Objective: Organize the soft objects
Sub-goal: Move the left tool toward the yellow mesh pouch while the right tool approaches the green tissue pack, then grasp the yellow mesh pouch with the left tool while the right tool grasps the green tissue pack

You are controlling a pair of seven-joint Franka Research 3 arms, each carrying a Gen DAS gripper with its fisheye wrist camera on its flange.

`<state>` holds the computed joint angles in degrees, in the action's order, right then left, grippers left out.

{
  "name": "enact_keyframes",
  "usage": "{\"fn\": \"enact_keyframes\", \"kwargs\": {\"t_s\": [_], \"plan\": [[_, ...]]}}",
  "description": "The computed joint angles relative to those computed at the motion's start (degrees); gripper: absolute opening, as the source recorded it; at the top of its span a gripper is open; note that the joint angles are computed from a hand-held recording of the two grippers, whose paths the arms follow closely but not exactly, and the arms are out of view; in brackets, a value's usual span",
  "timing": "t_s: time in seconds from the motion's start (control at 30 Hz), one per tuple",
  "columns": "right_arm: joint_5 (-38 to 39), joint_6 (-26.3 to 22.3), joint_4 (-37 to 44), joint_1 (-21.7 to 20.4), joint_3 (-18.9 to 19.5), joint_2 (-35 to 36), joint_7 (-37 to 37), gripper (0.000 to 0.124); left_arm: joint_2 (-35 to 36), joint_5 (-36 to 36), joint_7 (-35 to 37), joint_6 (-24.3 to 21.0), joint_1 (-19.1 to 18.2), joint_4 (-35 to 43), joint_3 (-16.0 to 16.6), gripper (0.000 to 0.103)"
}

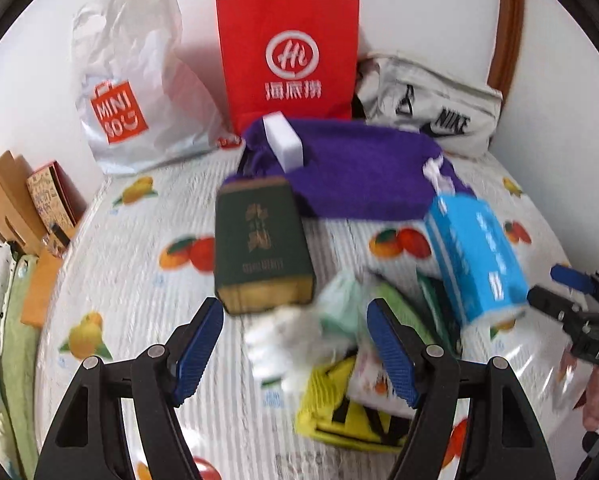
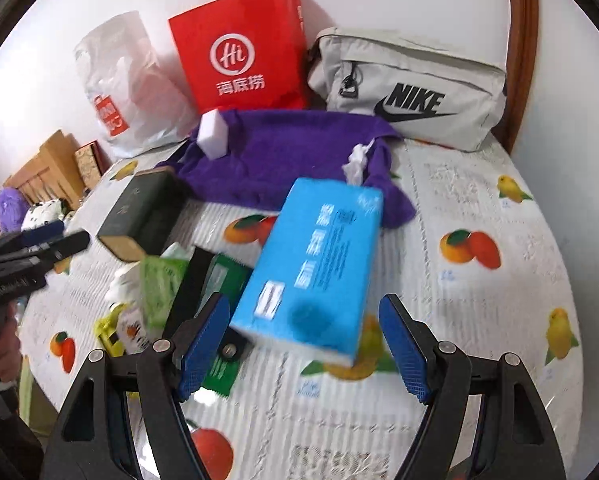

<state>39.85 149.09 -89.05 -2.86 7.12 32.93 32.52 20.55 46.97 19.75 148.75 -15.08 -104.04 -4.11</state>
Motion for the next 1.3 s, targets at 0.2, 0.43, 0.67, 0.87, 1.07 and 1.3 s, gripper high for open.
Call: {"fn": "enact_keyframes", "kwargs": {"t_s": [0.2,0.43,0.67,0.87,1.07,1.3], "plan": [[4.40,0.37,-4.86,-1.80,1.51,-2.61,-4.75,0.077,0.29,-0.89,-1.00,1.54,-0.12,-4.00,-0.24,0.073],[8.50,3.27,-10.48,-1.69,1.54,-5.74,-11.23,0.077,0.49,0.00,-1.99,8.87,0.88,-7.79,0.60,0.059],[7.86,3.00,-11.72,-0.05,0.36,-6.03,-11.57,0.077,0.65,-3.62,5.72,10.17,2.01,-8.62,-0.80,0.056],[5.01,2.28,-10.66,1.34,-0.49,-4.67,-8.82,0.077,2.30,-6.54,8.30,16.74,2.37,-9.11,-0.09,0.028],[5.89,1.34,-11.03,0.61,1.19,-4.97,-10.61,0.077,-0.71,-10.77,12.18,18.78,2.97,-12.38,-0.24,0.023],[9.41,-2.84,-11.96,0.94,2.32,-6.14,-16.22,0.077,-4.44,-8.79,10.30,14.90,2.11,-16.50,0.49,0.022]]}}
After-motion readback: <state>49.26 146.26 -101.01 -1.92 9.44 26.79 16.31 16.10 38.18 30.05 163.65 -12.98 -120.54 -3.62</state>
